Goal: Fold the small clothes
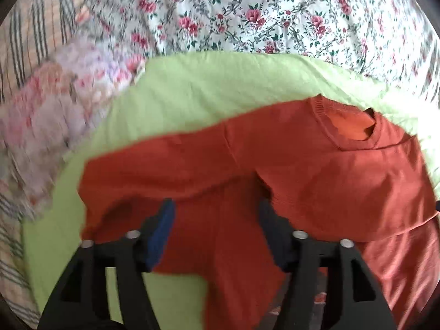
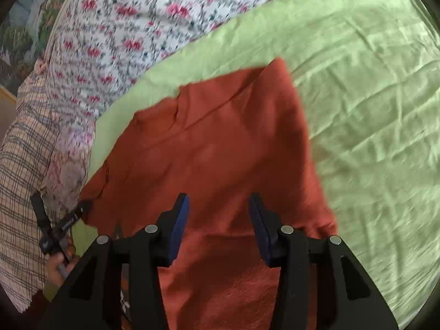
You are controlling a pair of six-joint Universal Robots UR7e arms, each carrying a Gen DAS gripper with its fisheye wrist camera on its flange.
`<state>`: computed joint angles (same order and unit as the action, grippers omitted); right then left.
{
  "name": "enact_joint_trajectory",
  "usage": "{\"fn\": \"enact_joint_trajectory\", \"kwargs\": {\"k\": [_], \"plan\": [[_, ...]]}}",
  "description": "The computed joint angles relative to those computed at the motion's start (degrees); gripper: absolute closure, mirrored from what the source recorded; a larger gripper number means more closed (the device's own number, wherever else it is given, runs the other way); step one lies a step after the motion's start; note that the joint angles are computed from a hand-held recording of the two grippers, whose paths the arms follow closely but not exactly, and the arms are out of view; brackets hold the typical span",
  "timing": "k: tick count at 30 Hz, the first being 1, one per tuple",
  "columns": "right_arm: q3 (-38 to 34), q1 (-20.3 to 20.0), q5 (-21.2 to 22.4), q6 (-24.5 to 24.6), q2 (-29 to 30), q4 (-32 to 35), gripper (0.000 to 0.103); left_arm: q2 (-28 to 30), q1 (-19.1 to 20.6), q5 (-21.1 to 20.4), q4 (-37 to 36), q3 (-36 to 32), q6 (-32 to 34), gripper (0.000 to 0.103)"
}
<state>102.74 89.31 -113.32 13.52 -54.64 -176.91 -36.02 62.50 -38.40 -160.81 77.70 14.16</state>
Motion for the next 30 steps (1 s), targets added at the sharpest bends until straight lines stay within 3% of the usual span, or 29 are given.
{"fn": "enact_joint_trajectory", "kwargs": {"k": [3, 7, 9, 11, 13, 14, 16, 18, 20, 23, 26, 30], "plan": [[-1.27, 0.38, 1.55, 0.53, 1.47, 2.51, 0.056, 3.16, 1.10, 0.73, 2.27, -5.82, 2.08, 0.027], [-1.86, 0.93, 2.61, 0.78, 2.50, 3.92, 0.056, 8.00, 3.01, 1.92, 11.28, -14.39, -0.30, 0.026], [-2.13, 1.32, 2.88, 0.45, 2.75, 4.27, 0.056, 9.42, 4.03, 0.58, 15.22, -17.28, -2.02, 0.026], [-2.07, 1.53, 2.88, 0.23, 2.58, 4.63, 0.056, 10.88, 4.64, 1.28, 16.32, -19.36, -2.10, 0.027], [-2.09, 1.58, 2.59, 0.60, 2.45, 4.86, 0.056, 10.89, 5.40, -0.89, 16.42, -20.24, -3.25, 0.043], [-1.83, 1.53, 2.36, 0.92, 2.18, 4.86, 0.056, 10.55, 5.69, -2.25, 17.00, -20.50, -4.59, 0.058], [-1.67, 1.39, 2.11, 1.25, 2.00, 4.73, 0.056, 9.27, 6.41, -6.42, 18.22, -20.57, -7.84, 0.075], [-1.38, 0.98, 3.16, 1.31, 1.62, 4.82, 0.056, 7.86, 6.57, -8.93, 17.74, -19.43, -9.64, 0.098], [-1.22, 0.77, 3.84, 0.83, 1.48, 4.59, 0.056, 6.41, 5.82, -8.34, 14.71, -16.95, -9.03, 0.098], [-1.21, 0.93, 4.30, -0.05, 1.65, 3.86, 0.056, 3.31, 4.78, -10.69, 10.68, -12.42, -9.37, 0.098], [-1.39, 1.23, 4.76, -0.61, 2.05, 3.35, 0.056, -0.11, 3.33, -15.54, 7.56, -7.58, -11.83, 0.098], [-0.99, 1.51, 4.75, -0.52, 2.33, 2.08, 0.056, -0.21, 0.61, -22.00, 6.74, -5.35, -12.69, 0.098]]}}
